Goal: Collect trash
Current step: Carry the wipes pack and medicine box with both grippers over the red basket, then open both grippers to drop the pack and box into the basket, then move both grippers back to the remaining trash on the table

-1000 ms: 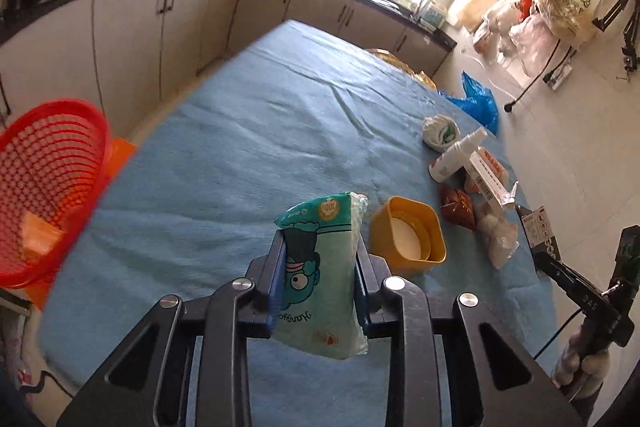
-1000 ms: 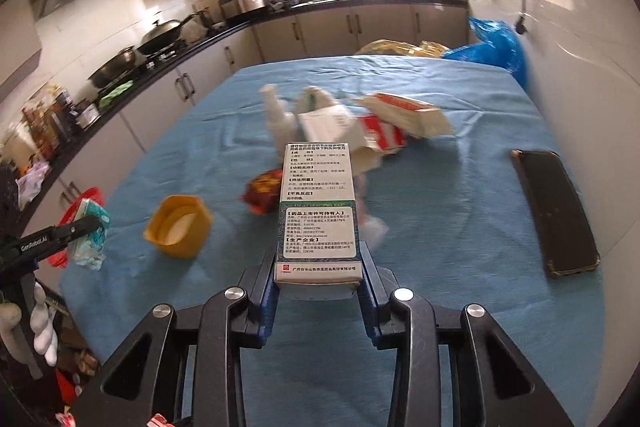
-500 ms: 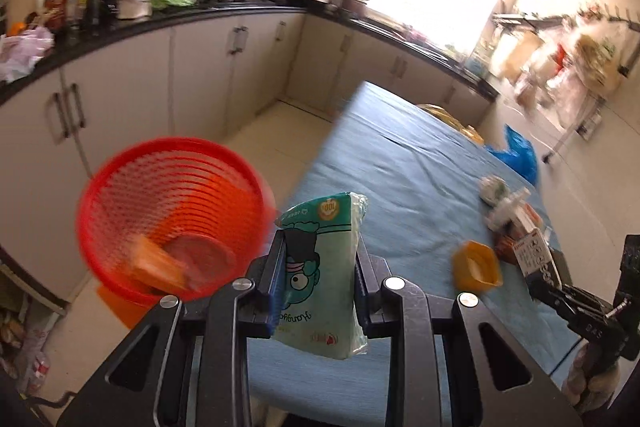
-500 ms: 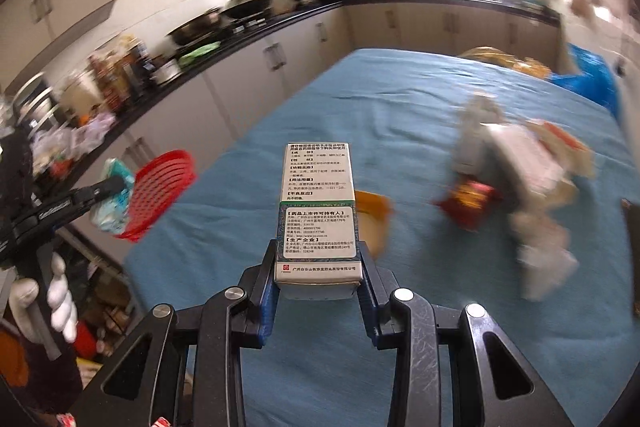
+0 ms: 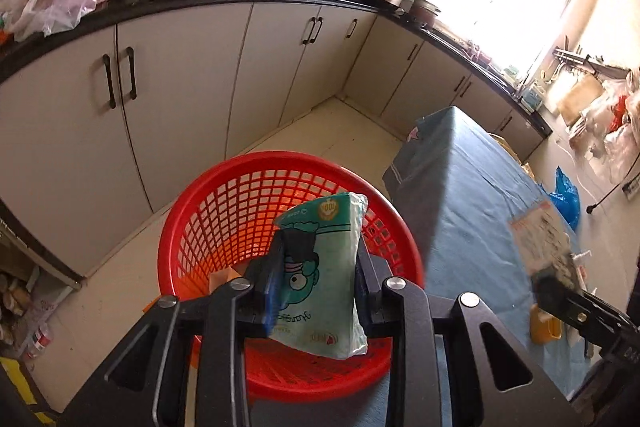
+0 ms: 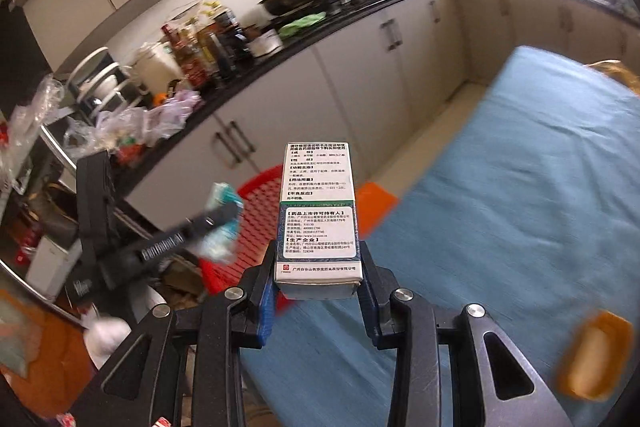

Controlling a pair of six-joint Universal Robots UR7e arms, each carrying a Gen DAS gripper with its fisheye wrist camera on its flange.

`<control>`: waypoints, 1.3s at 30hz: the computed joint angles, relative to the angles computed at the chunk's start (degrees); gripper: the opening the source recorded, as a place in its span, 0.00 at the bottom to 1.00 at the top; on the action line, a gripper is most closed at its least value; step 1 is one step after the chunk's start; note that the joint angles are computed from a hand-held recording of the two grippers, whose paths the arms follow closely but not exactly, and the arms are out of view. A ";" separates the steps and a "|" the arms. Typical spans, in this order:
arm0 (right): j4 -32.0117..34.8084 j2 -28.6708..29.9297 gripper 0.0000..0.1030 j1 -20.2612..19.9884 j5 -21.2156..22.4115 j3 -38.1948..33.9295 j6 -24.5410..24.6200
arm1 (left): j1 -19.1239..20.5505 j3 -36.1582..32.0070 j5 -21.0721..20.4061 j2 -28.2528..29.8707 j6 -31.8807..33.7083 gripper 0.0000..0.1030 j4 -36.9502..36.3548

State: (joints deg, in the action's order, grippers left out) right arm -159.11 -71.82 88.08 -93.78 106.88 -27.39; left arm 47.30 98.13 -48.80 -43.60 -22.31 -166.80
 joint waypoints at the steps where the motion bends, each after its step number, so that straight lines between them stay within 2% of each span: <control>1: 0.30 1.28 0.37 0.34 0.34 -0.93 0.47 | 0.29 0.01 -0.02 -0.05 0.04 0.30 -0.23; 4: 1.77 5.33 0.38 0.79 2.29 -4.11 1.81 | 0.58 0.53 0.18 -0.36 0.69 0.39 -1.13; 5: 2.08 6.43 0.42 0.74 3.16 -4.94 2.39 | 0.54 0.89 0.68 -0.49 1.01 0.44 -1.79; 6: 2.15 7.42 0.52 0.73 3.63 -5.63 2.90 | 0.48 1.09 1.24 -0.56 1.32 0.47 -2.25; 8: 1.34 8.58 0.61 0.75 3.72 -6.29 3.89 | 0.23 1.63 2.31 -0.79 1.81 0.50 -2.87; 12: 0.94 7.68 0.61 0.02 3.56 -5.75 4.31 | -0.15 2.33 3.52 -1.35 2.00 0.52 -2.92; 20: -3.10 1.98 0.62 -1.86 -0.90 0.04 3.14 | -3.63 4.33 9.43 -1.03 1.74 0.61 -3.19; 29: -5.99 -5.91 0.63 -5.33 -1.98 7.11 2.22 | -9.55 5.44 18.66 2.01 3.25 0.73 -5.07; 34: -6.46 -10.31 0.64 -7.45 -1.79 10.49 1.89 | -11.81 5.85 20.49 2.89 2.77 0.77 -4.67; 39: -7.05 -15.33 0.66 -10.07 -1.08 13.68 0.82 | -13.64 5.58 20.67 3.82 2.21 0.83 -2.70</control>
State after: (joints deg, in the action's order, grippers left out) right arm -166.17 -87.15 78.00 -94.85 120.55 -26.57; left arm 33.66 103.71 -28.13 -39.78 -20.10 -169.50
